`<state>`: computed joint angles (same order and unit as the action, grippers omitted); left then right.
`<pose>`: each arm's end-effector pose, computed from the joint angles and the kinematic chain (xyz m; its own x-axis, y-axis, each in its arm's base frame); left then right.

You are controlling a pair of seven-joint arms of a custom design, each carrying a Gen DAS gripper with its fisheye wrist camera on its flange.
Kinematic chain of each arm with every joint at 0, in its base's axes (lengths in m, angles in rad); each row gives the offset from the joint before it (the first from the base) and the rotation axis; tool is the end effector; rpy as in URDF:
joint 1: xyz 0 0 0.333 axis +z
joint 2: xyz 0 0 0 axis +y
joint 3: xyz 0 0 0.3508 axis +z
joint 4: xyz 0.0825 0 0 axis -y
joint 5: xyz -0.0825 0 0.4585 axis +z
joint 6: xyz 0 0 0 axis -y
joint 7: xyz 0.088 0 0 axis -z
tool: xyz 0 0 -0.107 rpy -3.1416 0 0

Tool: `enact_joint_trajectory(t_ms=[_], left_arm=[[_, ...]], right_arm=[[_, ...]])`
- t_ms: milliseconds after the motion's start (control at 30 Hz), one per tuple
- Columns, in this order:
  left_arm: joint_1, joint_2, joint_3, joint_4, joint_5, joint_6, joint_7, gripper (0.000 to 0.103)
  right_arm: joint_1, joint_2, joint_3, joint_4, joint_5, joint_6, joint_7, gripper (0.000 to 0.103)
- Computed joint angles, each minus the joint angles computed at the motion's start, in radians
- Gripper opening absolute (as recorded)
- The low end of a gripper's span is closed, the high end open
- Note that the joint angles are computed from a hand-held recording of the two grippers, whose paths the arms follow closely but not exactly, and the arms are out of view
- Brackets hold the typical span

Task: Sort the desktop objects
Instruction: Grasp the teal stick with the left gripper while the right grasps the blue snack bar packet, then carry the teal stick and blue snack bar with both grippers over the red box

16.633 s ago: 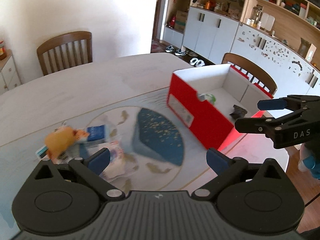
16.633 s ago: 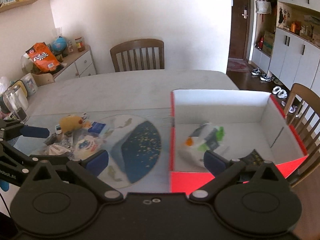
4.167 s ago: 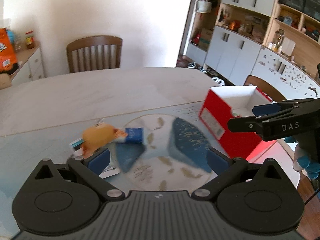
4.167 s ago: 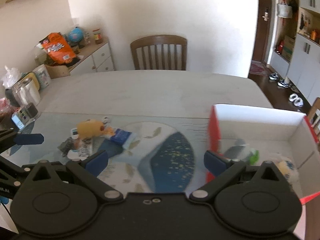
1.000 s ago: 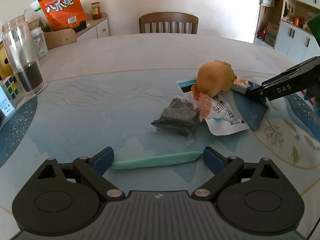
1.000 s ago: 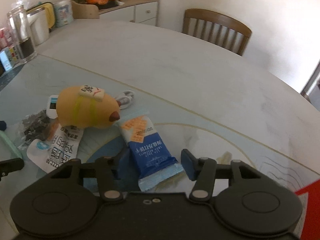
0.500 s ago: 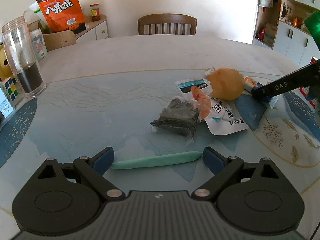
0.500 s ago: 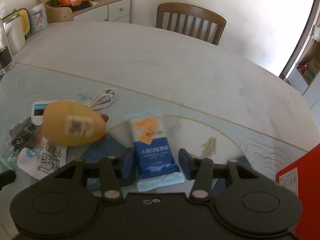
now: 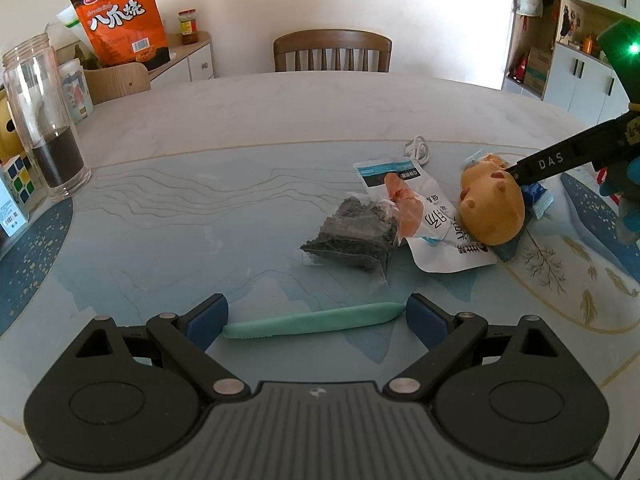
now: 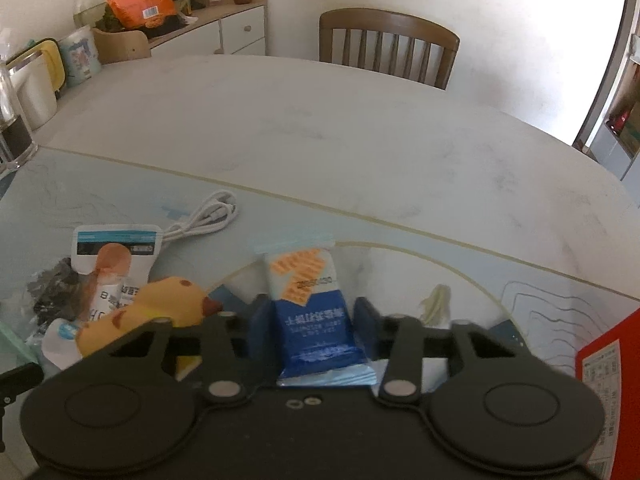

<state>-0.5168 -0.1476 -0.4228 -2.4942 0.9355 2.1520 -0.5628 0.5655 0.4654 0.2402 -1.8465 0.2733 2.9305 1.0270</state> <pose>0.3196 -0.3759 0.3156 0.5467 -0.8373 -0.0080 -0.5868 -0.3764 -0.7169 0.5498 0.5211 0.3299 0.8599 -0.5102 0.0155 -0.3958 -0.6856 -0.6110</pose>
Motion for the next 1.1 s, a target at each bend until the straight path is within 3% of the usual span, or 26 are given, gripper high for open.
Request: enact_joint_trajectory(t_ms=[233, 700, 1000, 1100], left_arm=[[-0.002, -0.011, -0.003, -0.007, -0.015, -0.003, -0.022, 0.096], [-0.015, -0.044, -0.019, -0.002, -0.055, -0.045, -0.018, 0.096], [-0.021, -0.062, -0.03, 0.029, -0.056, -0.083, 0.025, 0.096], [-0.024, -0.061, -0.035, 0.043, -0.049, -0.092, 0.035, 0.096]], right_arm=[[0.063, -0.016, -0.073, -0.02, -0.065, 0.032, 0.094, 0.037], [0.102, -0.084, -0.136, -0.088, -0.172, 0.06, 0.239, 0.037], [0.075, -0.162, -0.118, -0.157, -0.192, 0.073, 0.29, 0.037], [0.042, -0.189, -0.083, -0.179, -0.162, 0.078, 0.271, 0.037]])
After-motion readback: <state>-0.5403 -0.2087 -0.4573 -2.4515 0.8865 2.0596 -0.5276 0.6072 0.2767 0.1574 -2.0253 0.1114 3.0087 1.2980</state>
